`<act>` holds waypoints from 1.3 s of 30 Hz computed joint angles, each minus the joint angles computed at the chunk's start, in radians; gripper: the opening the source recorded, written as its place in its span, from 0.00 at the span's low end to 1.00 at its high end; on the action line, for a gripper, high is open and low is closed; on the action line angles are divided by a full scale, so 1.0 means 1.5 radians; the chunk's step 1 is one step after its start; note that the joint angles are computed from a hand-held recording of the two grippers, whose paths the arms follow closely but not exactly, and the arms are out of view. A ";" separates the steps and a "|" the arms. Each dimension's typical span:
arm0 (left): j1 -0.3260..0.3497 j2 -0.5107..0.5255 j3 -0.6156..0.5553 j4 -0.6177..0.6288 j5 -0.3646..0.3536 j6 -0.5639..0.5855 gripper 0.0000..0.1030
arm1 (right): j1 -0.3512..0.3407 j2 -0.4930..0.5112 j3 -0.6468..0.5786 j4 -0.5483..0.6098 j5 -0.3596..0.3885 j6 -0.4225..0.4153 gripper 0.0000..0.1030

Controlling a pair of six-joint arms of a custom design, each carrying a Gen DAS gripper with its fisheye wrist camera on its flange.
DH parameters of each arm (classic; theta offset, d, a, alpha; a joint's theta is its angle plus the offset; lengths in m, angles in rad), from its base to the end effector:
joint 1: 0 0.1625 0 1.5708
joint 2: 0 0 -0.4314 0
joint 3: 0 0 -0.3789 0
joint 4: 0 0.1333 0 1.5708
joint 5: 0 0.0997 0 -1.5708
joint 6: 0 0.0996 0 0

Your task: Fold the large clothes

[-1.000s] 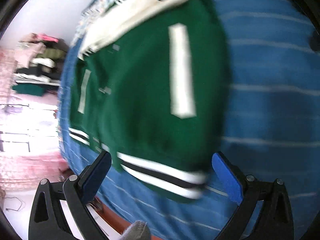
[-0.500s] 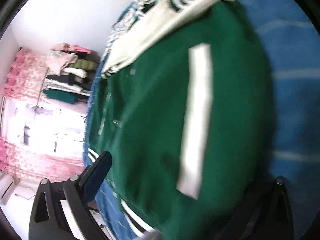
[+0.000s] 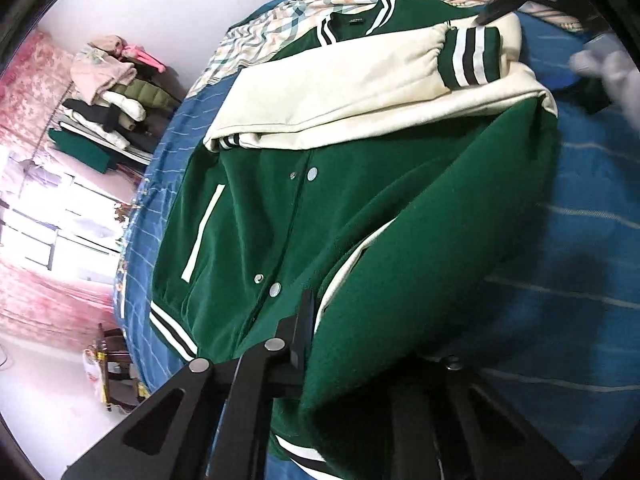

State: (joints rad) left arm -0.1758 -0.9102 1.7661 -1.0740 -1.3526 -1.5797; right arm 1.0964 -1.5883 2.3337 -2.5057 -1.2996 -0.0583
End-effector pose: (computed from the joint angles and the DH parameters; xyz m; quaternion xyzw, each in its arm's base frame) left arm -0.4600 -0.0756 0.0986 0.1325 0.7668 -0.1419 0.6117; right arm -0.0344 -0.4172 0.2614 0.1912 0.9677 -0.1259 0.1052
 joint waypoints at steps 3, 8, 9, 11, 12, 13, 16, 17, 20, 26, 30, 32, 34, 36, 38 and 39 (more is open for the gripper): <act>0.001 -0.028 0.017 -0.022 0.003 0.009 0.08 | 0.031 0.065 -0.010 -0.031 -0.010 0.036 0.61; 0.005 -0.088 0.038 -0.053 0.000 0.004 0.08 | 0.120 0.124 -0.025 -0.120 -0.068 0.148 0.23; 0.006 -0.106 0.042 -0.058 0.001 0.002 0.08 | 0.149 0.117 -0.034 -0.118 -0.093 0.178 0.23; 0.010 -0.156 0.053 -0.067 0.007 -0.009 0.09 | 0.204 0.090 -0.048 -0.096 -0.116 0.207 0.22; 0.014 -0.189 0.060 -0.074 0.009 -0.016 0.09 | 0.225 0.065 -0.063 -0.063 -0.127 0.220 0.22; 0.018 -0.214 0.066 -0.079 0.011 -0.019 0.09 | 0.256 0.052 -0.083 -0.037 -0.146 0.241 0.22; 0.041 -0.321 0.085 -0.074 0.022 -0.043 0.11 | 0.361 0.073 -0.138 -0.012 -0.199 0.303 0.22; 0.048 -0.351 0.087 -0.059 0.032 -0.053 0.12 | 0.393 0.089 -0.167 0.002 -0.221 0.322 0.22; 0.076 -0.431 0.091 -0.004 0.054 -0.078 0.13 | 0.492 0.211 -0.281 0.042 -0.298 0.391 0.22; 0.143 -0.609 0.142 0.093 0.078 -0.118 0.17 | 0.586 0.423 -0.471 0.153 -0.394 0.443 0.22; 0.188 -0.743 0.196 0.103 0.058 -0.174 0.32 | 0.612 0.638 -0.676 0.272 -0.428 0.452 0.32; 0.194 -0.786 0.198 0.137 0.045 -0.215 0.49 | 0.611 0.699 -0.737 0.310 -0.434 0.455 0.43; 0.173 -0.832 0.185 0.175 0.029 -0.284 0.76 | 0.607 0.711 -0.743 0.298 -0.415 0.448 0.58; 0.112 -0.871 0.153 0.246 0.001 -0.393 0.79 | 0.592 0.696 -0.708 0.224 -0.342 0.410 0.62; 0.053 -0.881 0.118 0.325 -0.047 -0.482 0.79 | 0.574 0.659 -0.654 0.153 -0.241 0.373 0.62; 0.025 -0.880 0.104 0.358 -0.075 -0.517 0.79 | 0.569 0.636 -0.628 0.132 -0.218 0.367 0.62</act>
